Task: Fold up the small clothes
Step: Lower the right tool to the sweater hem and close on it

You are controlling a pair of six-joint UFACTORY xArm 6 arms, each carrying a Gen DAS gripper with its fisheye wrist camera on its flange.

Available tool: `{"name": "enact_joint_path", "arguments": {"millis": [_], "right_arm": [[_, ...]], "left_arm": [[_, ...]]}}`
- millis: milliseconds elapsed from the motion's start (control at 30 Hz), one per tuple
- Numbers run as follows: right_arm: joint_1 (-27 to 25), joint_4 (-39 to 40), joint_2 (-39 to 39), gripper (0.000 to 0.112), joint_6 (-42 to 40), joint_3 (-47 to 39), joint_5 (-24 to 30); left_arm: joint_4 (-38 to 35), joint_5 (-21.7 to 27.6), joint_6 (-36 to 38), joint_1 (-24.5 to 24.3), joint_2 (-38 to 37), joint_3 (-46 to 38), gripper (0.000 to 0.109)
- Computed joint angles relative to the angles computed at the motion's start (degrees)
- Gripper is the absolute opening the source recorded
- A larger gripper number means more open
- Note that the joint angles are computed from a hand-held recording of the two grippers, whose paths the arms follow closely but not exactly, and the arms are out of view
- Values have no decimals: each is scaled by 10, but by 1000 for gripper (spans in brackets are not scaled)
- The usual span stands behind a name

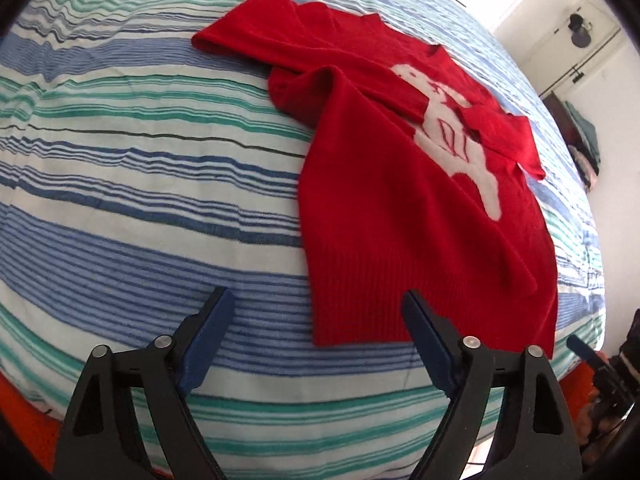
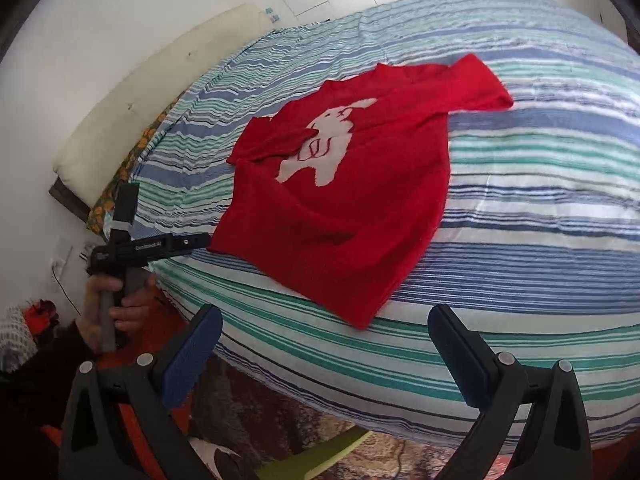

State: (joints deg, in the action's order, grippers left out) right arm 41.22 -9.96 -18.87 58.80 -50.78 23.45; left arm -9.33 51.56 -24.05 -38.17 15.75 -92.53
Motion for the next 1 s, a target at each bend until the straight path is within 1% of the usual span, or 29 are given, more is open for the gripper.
{"name": "enact_joint_path", "arguments": {"millis": [33,67,100,133,167,200,233,267,300,333,367,400,433,500,533,567,633,667,700,733,767,800,833,867,900,933,967,1000], "right_arm": [[-4,27,5,100,-14,8,-19],[-6,56,12,98,-34,12,-33],[-7,90,20,95,-60,15,-45],[-7,131,29,92,-95,16,-57],[-7,171,39,86,-128,14,-64],[-7,202,52,80,-153,8,-63],[-9,215,64,76,-160,-1,-58],[-11,224,73,66,-162,-7,-56],[-14,233,79,47,-164,-11,-56],[-18,243,81,33,-167,-14,-48],[-22,238,77,7,-155,-16,-34],[-23,234,62,6,-143,-9,-34],[-20,250,43,6,-152,3,-48],[-12,268,2,6,-160,27,-68],[-10,265,-15,6,-153,34,-63],[-10,251,-26,6,-136,39,-51],[-14,225,-25,6,-113,39,-21],[-16,214,-15,6,-110,35,-5],[-19,200,-2,6,-105,27,14],[-22,192,7,6,-103,23,29],[-23,193,12,7,-103,20,37],[-22,193,10,8,-98,21,34],[-21,192,5,11,-94,25,26],[-19,188,-1,22,-91,28,17],[-18,186,-5,37,-90,32,5],[-17,190,-7,41,-89,35,-5],[-18,203,1,42,-98,35,-13],[-18,217,9,42,-108,32,-17]], "left_arm": [[-6,-3,7,0,7,-6,81],[-10,-2,11,-1,15,-14,74],[-13,2,15,-1,24,-24,64],[-10,9,13,-3,34,-36,58],[-14,14,15,-4,39,-43,37],[-27,20,21,-3,44,-50,6],[-47,30,28,-1,48,-57,6],[-47,34,23,-2,41,-55,5],[-48,36,26,-2,27,-46,4],[-59,35,36,-1,5,-31,4],[-74,33,48,0,-22,-11,4],[-81,33,59,0,-47,6,4],[-81,44,67,-1,-72,19,4],[-54,75,62,-7,-101,31,5],[-36,87,54,-12,-102,31,6],[-11,94,43,-20,-96,31,9],[21,105,24,-30,-73,25,19],[36,106,9,-32,-64,29,29],[44,108,-4,-33,-60,35,35],[38,94,-12,-31,-65,52,35],[26,70,-13,-28,-78,75,37],[11,51,-10,-25,-89,92,46],[-9,32,-5,-21,-102,109,53],[-24,13,-5,-19,-110,122,63],[-34,1,-4,-18,-113,128,64],[-45,-2,1,-19,-110,129,62],[-59,2,10,-20,-100,121,42],[-78,12,27,-20,-89,111,0]]}}
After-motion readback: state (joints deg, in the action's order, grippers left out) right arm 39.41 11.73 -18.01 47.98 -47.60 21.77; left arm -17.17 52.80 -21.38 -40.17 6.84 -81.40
